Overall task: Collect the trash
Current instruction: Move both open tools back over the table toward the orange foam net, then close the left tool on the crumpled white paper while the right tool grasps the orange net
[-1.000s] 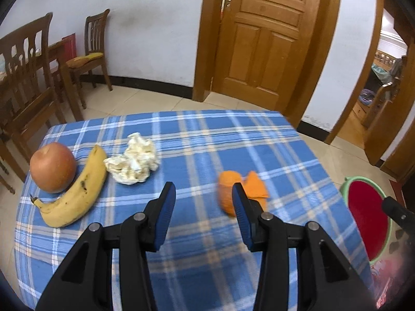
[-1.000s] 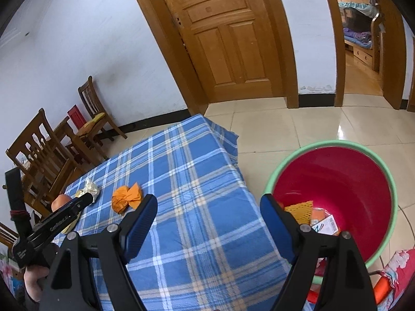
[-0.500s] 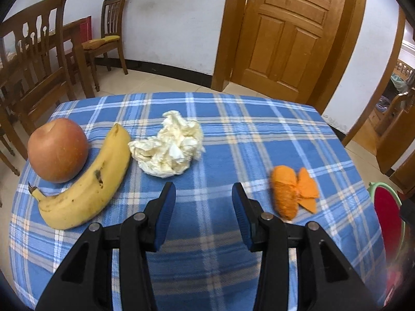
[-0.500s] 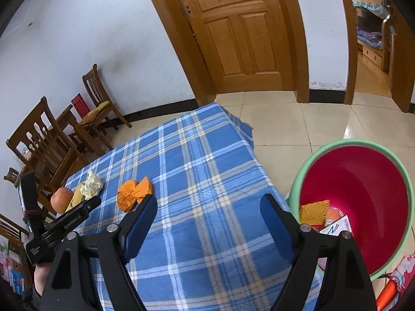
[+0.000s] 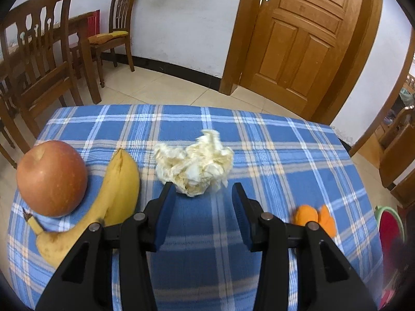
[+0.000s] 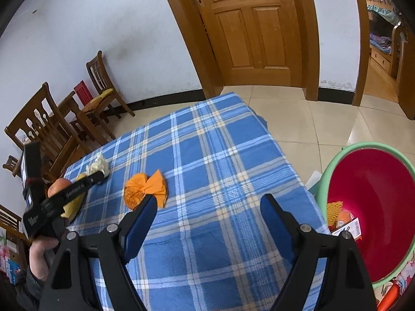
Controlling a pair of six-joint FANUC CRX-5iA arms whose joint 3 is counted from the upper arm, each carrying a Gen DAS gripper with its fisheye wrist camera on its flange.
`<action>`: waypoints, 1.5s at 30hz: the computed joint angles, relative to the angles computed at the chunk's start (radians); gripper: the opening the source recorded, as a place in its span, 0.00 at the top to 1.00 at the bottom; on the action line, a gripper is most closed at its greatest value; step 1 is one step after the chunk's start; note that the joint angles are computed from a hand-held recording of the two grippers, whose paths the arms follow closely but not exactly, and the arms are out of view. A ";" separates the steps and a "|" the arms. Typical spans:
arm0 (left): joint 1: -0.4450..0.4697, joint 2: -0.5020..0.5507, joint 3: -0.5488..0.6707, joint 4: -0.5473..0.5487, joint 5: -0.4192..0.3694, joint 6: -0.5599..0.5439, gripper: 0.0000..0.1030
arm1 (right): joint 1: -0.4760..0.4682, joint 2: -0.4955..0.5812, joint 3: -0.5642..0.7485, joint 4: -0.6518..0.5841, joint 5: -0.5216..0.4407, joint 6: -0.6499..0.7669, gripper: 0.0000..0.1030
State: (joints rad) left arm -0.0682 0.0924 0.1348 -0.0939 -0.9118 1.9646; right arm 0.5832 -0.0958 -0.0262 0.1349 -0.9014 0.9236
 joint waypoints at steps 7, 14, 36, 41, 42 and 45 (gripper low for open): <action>0.025 0.007 -0.030 0.065 0.041 -0.035 0.98 | 0.015 0.018 0.010 0.008 -0.006 0.007 0.19; 0.044 -0.045 -0.102 0.132 0.099 -0.080 1.00 | 0.018 0.037 0.030 -0.012 -0.010 0.036 0.19; 0.015 -0.258 -0.221 0.102 0.113 -0.052 1.00 | 0.033 0.052 0.051 -0.070 0.013 0.102 0.19; 0.025 -0.290 -0.257 0.102 0.110 -0.039 1.00 | 0.060 0.101 0.091 -0.080 0.002 0.150 0.19; 0.032 -0.297 -0.268 0.111 0.113 -0.044 1.00 | 0.064 0.116 0.103 -0.085 0.001 0.167 0.19; 0.040 -0.313 -0.290 0.123 0.122 -0.046 1.00 | 0.078 0.143 0.118 -0.079 0.001 0.189 0.19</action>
State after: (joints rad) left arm -0.0284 -0.2206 -0.1556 0.0290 -0.7898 1.9184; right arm 0.6616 0.0472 0.0913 0.0562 -0.9006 1.1128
